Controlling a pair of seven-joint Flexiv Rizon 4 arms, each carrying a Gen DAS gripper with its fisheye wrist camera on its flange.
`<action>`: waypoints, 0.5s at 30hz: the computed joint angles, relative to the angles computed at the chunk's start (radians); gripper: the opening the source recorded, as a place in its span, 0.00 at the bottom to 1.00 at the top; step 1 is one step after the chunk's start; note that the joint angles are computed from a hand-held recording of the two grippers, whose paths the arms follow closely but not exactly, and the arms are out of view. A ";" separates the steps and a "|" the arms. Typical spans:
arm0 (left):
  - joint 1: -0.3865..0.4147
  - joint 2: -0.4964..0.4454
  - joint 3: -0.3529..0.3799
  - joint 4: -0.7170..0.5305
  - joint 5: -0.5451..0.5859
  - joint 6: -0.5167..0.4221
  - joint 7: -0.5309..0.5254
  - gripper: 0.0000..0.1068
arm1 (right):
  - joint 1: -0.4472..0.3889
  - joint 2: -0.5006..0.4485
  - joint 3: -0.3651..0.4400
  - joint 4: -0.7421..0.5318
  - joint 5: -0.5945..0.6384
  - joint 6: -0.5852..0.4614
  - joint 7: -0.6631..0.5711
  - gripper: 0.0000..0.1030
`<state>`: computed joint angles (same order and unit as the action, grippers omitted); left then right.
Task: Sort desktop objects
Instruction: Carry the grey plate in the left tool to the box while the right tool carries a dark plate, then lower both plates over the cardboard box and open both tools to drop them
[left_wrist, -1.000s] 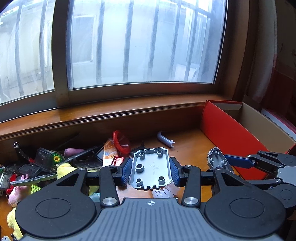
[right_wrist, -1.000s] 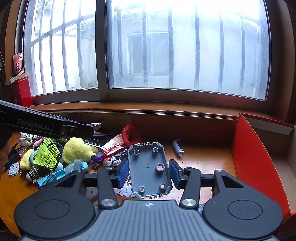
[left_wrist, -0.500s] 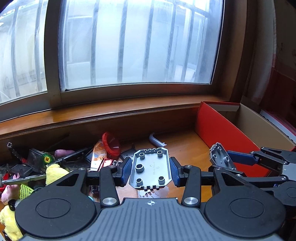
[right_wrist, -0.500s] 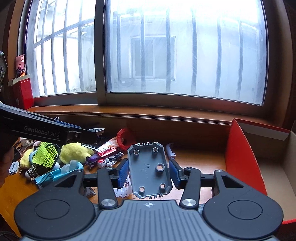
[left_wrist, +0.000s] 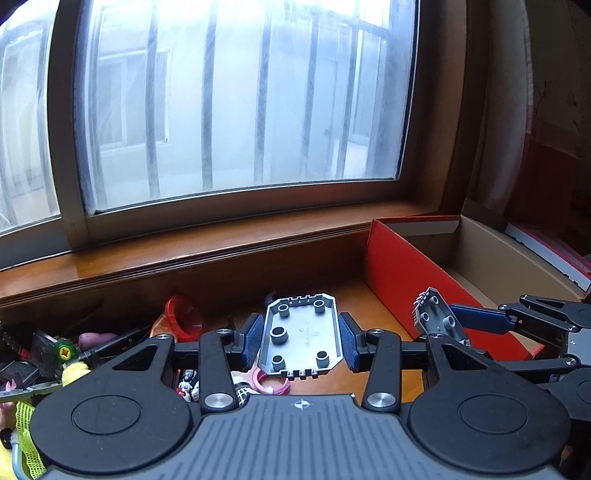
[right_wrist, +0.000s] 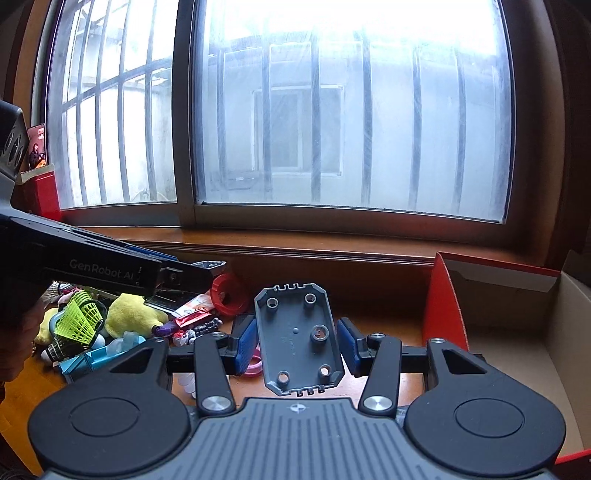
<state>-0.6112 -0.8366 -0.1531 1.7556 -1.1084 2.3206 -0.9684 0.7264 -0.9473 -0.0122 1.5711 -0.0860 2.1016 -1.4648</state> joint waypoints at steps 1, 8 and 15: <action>-0.008 -0.009 0.004 -0.025 -0.016 -0.004 0.025 0.42 | -0.004 0.001 0.000 0.001 0.000 0.006 -0.001 0.48; -0.013 -0.054 -0.005 -0.159 -0.031 -0.038 0.147 0.42 | -0.009 0.012 -0.026 0.006 0.041 0.021 -0.013 0.48; -0.035 -0.123 -0.001 -0.346 -0.063 -0.115 0.310 0.42 | 0.001 0.030 -0.073 0.013 0.132 0.042 -0.034 0.48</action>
<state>-0.6459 -0.9596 -0.1540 1.4097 -1.1715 2.2051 -0.6588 0.7272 -0.9170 -0.0857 1.5840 0.0463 2.1438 -1.4988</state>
